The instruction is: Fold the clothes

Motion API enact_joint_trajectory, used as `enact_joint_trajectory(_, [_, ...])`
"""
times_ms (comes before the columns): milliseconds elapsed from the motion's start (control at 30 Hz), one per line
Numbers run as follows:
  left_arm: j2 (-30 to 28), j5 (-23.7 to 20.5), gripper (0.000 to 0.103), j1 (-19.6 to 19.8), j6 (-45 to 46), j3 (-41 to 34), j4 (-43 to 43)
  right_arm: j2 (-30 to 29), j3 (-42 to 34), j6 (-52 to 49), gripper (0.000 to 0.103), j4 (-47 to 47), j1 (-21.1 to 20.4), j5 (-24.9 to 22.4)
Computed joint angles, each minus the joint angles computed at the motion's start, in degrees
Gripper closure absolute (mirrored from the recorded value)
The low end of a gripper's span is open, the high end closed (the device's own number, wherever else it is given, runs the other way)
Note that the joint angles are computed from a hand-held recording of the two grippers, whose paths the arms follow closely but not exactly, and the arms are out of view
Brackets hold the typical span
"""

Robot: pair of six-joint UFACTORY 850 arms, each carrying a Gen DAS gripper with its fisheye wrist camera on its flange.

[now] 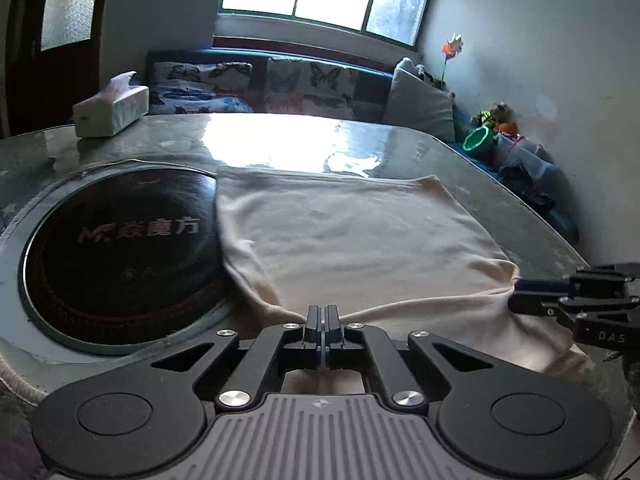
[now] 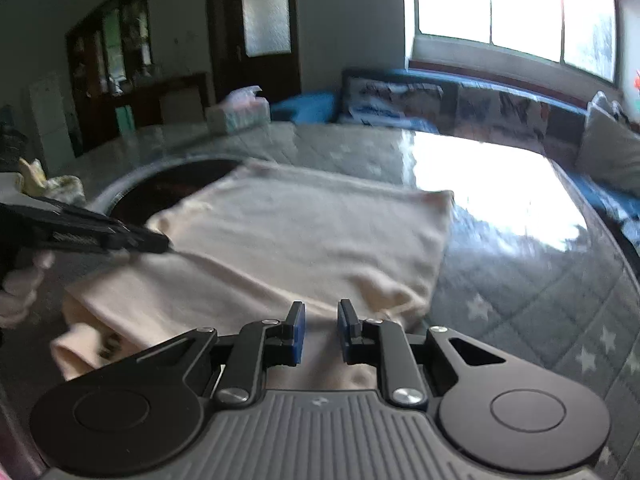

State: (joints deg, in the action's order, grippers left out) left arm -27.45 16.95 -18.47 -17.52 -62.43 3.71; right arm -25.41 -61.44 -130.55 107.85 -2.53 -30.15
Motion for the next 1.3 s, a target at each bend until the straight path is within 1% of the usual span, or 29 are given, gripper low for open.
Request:
enact_joint_trajectory(67, [0.3, 0.0, 0.101, 0.3, -1.8, 0.3, 1.2, 0.7, 0.6, 0.3, 0.087, -0.9, -0.3, -0.4])
enact_joint_trajectory(100, [0.7, 0.0, 0.101, 0.2, -0.7, 0.5, 0.4, 1.2, 1.0, 0.4, 0.086, -1.3, -0.4, -0.6])
enact_joint_trajectory(167, [1.8, 0.3, 0.1, -0.5, 5.0, 1.6, -4.0, 2.4, 1.9, 0.4, 0.085, -2.6, -0.6, -1.1])
enact_joint_trajectory(200, [2.8, 1.0, 0.1, -0.9, 6.6, 2.5, -4.3, 3.0, 2.5, 0.4, 0.082, -3.6, -0.7, -1.4])
enact_joint_trajectory(233, [3.8, 1.8, 0.1, -1.1, 6.3, 3.6, -2.8, 3.6, 3.1, 0.3, 0.077, -4.6, -0.9, -1.7])
enact_joint_trajectory(300, [5.4, 3.4, 0.1, -1.6, 2.2, 5.7, 3.6, 4.9, 4.6, -0.9, 0.077, -6.1, -0.9, -1.8])
enact_joint_trajectory(367, [6.3, 3.7, 0.1, -2.3, 1.1, 7.1, 7.0, 5.5, 5.6, -0.8, 0.077, -7.6, -0.9, -1.7])
enact_joint_trajectory(500, [6.1, 1.5, 0.099, -3.0, 2.6, 8.0, 6.8, 5.9, 7.2, -1.5, 0.077, -6.9, -1.2, -1.5])
enact_joint_trajectory(667, [7.7, 2.0, 0.098, -2.8, 4.3, 9.9, 5.9, 7.9, 8.8, -1.6, 0.077, -6.0, -1.7, -2.5])
enact_joint_trajectory(767, [8.9, 1.4, 0.098, -2.5, 4.7, 11.0, 6.8, 7.1, 8.5, 0.7, 0.077, -7.0, -1.8, -1.7])
enact_joint_trajectory(833, [10.1, 1.0, 0.095, -2.4, 5.8, 12.0, 7.8, 7.2, 8.5, 1.4, 0.077, -7.6, -2.0, -2.0])
enact_joint_trajectory(900, [11.6, 1.1, 0.084, -2.6, 9.9, 13.7, 7.5, 7.8, 8.5, 2.3, 0.077, -8.7, -2.3, -2.6])
enact_joint_trajectory(933, [12.4, 1.1, 0.081, -2.8, 12.2, 14.5, 7.1, 8.1, 8.5, 2.8, 0.077, -9.5, -2.5, -2.8])
enact_joint_trajectory(1000, [13.7, 1.2, 0.069, -3.2, 17.0, 16.1, 6.2, 8.5, 8.5, 3.2, 0.076, -10.7, -2.7, -3.0])
enact_joint_trajectory(1067, [14.2, 1.8, 0.064, -4.0, 22.6, 17.3, 4.6, 8.9, 8.6, 3.4, 0.072, -11.8, -2.7, -2.9])
enact_joint_trajectory(1100, [14.1, 2.3, 0.064, -4.5, 26.1, 17.6, 3.0, 9.0, 8.7, 3.4, 0.069, -12.1, -2.7, -2.8])
enact_joint_trajectory(1167, [13.4, 3.7, 0.064, -5.5, 31.7, 17.8, -0.1, 9.3, 8.9, 3.0, 0.069, -12.9, -2.6, -2.3])
enact_joint_trajectory(1200, [13.0, 4.6, 0.063, -5.8, 32.2, 17.7, 0.3, 9.5, 9.0, 2.9, 0.068, -13.3, -2.6, -2.1])
enact_joint_trajectory(1233, [12.5, 5.3, 0.063, -6.0, 32.2, 17.4, 0.8, 9.6, 9.1, 2.8, 0.063, -13.6, -2.5, -2.0])
enact_joint_trajectory(1300, [11.5, 6.7, 0.064, -6.0, 31.5, 16.8, 2.3, 10.2, 9.5, 1.6, 0.061, -13.8, -2.5, -1.4])
